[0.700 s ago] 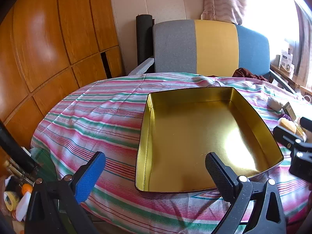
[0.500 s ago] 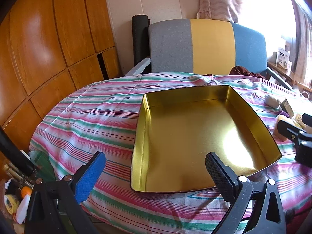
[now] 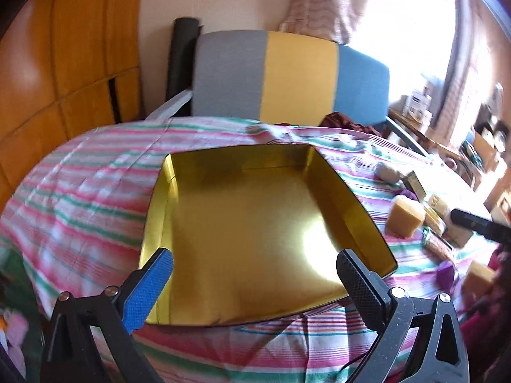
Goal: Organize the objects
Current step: 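Move both tools over the table toward the scattered items, then grasp the yellow sponge with the left tool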
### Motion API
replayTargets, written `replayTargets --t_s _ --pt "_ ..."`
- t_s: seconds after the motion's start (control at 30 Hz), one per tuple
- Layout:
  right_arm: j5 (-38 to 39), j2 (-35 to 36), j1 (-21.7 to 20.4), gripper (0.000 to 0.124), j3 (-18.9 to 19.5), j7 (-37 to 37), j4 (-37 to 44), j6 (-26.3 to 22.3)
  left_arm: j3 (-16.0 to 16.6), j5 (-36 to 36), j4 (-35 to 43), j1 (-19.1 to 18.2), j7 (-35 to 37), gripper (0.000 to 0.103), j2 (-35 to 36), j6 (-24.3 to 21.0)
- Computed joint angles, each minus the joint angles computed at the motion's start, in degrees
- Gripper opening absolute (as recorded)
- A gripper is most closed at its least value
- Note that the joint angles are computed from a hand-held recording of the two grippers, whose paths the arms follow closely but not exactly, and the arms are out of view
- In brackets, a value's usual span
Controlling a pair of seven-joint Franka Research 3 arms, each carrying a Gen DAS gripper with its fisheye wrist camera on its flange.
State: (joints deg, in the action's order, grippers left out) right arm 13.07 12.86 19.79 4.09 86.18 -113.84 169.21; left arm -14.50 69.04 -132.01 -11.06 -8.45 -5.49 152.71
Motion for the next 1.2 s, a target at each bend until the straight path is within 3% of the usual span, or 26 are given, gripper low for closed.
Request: replayTargets --t_s 0.17,0.27,0.33,0.47,0.53,0.63,0.87,1.2 --pt "0.59 -1.95 -2.56 0.102 -3.74 6.06 -2.27 0.51 1.37 -2.45 2.68 0.42 3.33 0.102 3.36 7.24" --pt "3.02 -2.37 -5.32 0.102 -3.73 7.39 -3.33 1.18 2.29 -4.27 4.95 0.64 5.16 0.102 6.09 13.85" --pt "5.97 -2.18 -7.33 0.102 -2.43 5.79 -3.90 2.36 2.30 -11.59 7.68 0.39 14.07 0.102 9.32 17.64" --pt "22.17 -1.07 -13.92 0.102 4.69 -6.37 -2.75 0.51 1.81 -19.65 14.37 -1.74 27.36 0.103 15.12 18.00" --pt "26.69 -1.08 -13.91 0.102 4.96 -9.25 -2.26 0.10 -0.04 -25.78 18.47 -1.44 35.97 0.103 18.88 18.39" --pt "33.44 -0.73 -14.27 0.102 5.19 -14.44 -1.38 -1.41 -3.78 -34.48 24.50 -0.55 47.33 0.103 23.88 15.68" --pt "42.17 -0.80 -13.41 0.102 4.25 -21.80 -0.80 -2.54 -2.65 -41.48 41.62 -5.89 59.31 0.103 36.40 6.40" --pt "44.55 -0.45 -12.22 0.102 2.70 -23.82 -0.04 -4.18 4.92 -46.23 66.36 -15.07 68.26 0.101 52.02 -11.67"
